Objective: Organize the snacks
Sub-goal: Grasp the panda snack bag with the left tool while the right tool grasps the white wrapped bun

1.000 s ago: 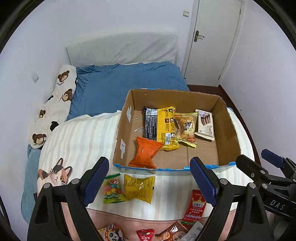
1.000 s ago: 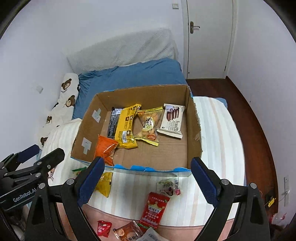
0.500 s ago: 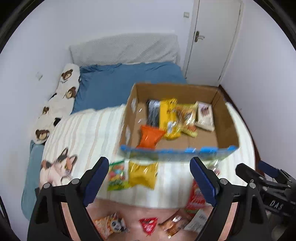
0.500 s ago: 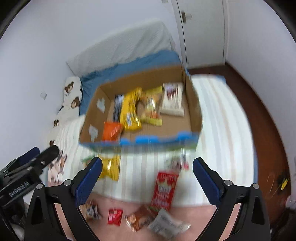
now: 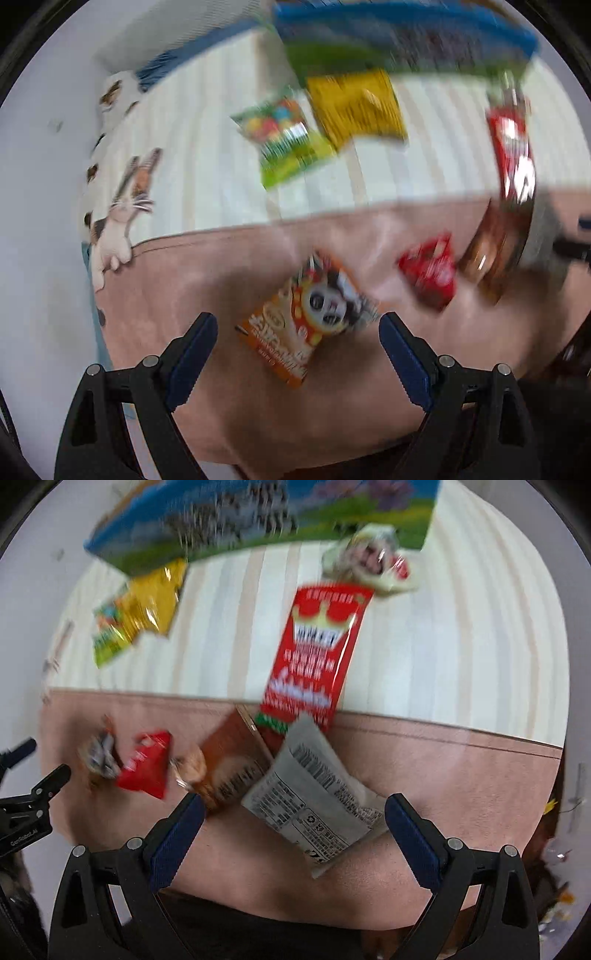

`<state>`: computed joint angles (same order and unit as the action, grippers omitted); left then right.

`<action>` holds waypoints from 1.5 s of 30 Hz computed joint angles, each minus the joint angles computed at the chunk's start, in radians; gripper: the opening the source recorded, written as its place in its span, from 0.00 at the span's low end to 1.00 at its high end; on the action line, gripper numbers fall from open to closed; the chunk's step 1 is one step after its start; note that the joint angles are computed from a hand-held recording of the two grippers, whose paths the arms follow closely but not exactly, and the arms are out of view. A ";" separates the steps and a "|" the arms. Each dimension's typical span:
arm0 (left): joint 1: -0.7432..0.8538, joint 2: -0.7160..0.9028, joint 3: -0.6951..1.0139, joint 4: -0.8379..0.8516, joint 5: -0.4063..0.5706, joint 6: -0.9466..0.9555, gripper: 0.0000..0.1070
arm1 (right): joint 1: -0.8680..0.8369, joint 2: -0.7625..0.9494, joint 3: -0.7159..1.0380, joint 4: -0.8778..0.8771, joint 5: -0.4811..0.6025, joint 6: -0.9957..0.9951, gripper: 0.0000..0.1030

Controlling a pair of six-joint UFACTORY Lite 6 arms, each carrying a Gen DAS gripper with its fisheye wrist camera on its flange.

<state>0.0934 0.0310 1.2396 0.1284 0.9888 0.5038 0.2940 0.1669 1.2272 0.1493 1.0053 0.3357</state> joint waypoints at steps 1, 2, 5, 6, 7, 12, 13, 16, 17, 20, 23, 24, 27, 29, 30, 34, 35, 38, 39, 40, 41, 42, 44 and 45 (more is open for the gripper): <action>-0.016 -0.002 -0.036 0.033 -0.024 0.011 0.84 | 0.015 0.012 -0.013 -0.009 -0.012 0.002 0.97; -0.038 0.001 -0.067 0.079 -0.045 0.013 0.84 | 0.030 0.026 -0.023 -0.021 -0.023 0.011 0.97; -0.103 0.045 -0.137 0.206 -0.093 -0.009 0.84 | 0.070 0.061 -0.031 -0.063 -0.034 0.044 0.80; -0.115 0.067 -0.136 0.236 -0.098 -0.037 0.84 | 0.072 0.061 -0.046 -0.058 -0.046 0.045 0.71; -0.116 0.101 -0.115 0.234 -0.095 -0.050 0.84 | 0.071 0.062 -0.057 -0.055 -0.055 0.052 0.69; -0.023 0.312 0.155 0.068 -0.004 -0.124 0.84 | 0.024 0.036 -0.103 -0.003 -0.090 0.059 0.66; 0.005 0.361 0.226 0.023 0.036 -0.137 0.84 | 0.009 0.029 -0.111 0.013 -0.094 0.053 0.66; 0.093 0.490 0.417 -0.122 0.178 -0.154 0.84 | -0.046 0.004 -0.144 0.083 -0.101 0.020 0.68; 0.118 0.512 0.451 -0.161 0.219 -0.156 0.84 | -0.073 0.006 -0.145 0.112 -0.095 -0.006 0.76; 0.136 0.495 0.421 -0.183 0.229 -0.144 0.84 | -0.124 -0.023 -0.193 0.193 -0.096 -0.068 0.83; 0.139 0.431 0.267 -0.169 0.159 -0.134 0.84 | -0.127 -0.030 -0.224 0.176 -0.102 -0.088 0.83; 0.146 0.398 0.195 -0.168 0.119 -0.131 0.81 | -0.114 -0.032 -0.236 0.156 -0.111 -0.084 0.81; 0.134 0.311 0.071 -0.171 0.032 -0.160 0.53 | -0.084 -0.073 -0.279 0.101 -0.149 -0.030 0.61; 0.133 0.250 0.005 -0.214 0.034 -0.152 0.53 | -0.089 -0.116 -0.317 0.109 -0.162 -0.034 0.55; 0.124 0.209 -0.039 -0.226 0.034 -0.155 0.53 | -0.090 -0.135 -0.324 0.104 -0.153 -0.026 0.51; 0.077 0.071 -0.203 -0.257 0.036 -0.171 0.53 | -0.132 -0.199 -0.398 0.190 -0.129 -0.060 0.49; 0.064 0.045 -0.244 -0.268 0.037 -0.175 0.53 | -0.162 -0.204 -0.421 0.245 -0.114 -0.110 0.51; 0.027 -0.013 -0.338 -0.283 0.019 -0.196 0.53 | -0.184 -0.216 -0.448 0.276 -0.092 -0.167 0.71; 0.015 -0.026 -0.359 -0.275 0.009 -0.210 0.53 | -0.166 -0.220 -0.446 0.247 -0.097 -0.148 0.75; 0.015 -0.021 -0.368 -0.270 -0.005 -0.208 0.54 | -0.138 -0.215 -0.436 0.210 -0.098 -0.124 0.76; 0.011 -0.024 -0.378 -0.264 -0.009 -0.209 0.54 | -0.114 -0.190 -0.407 0.199 -0.092 -0.109 0.77; 0.014 -0.022 -0.380 -0.258 -0.010 -0.208 0.55 | -0.091 -0.170 -0.397 0.188 -0.097 -0.103 0.77; 0.008 -0.009 -0.376 -0.251 -0.017 -0.210 0.55 | -0.032 -0.118 -0.371 0.140 -0.112 -0.053 0.77; 0.003 -0.001 -0.376 -0.246 -0.028 -0.212 0.55 | -0.011 -0.111 -0.370 0.115 -0.121 -0.026 0.77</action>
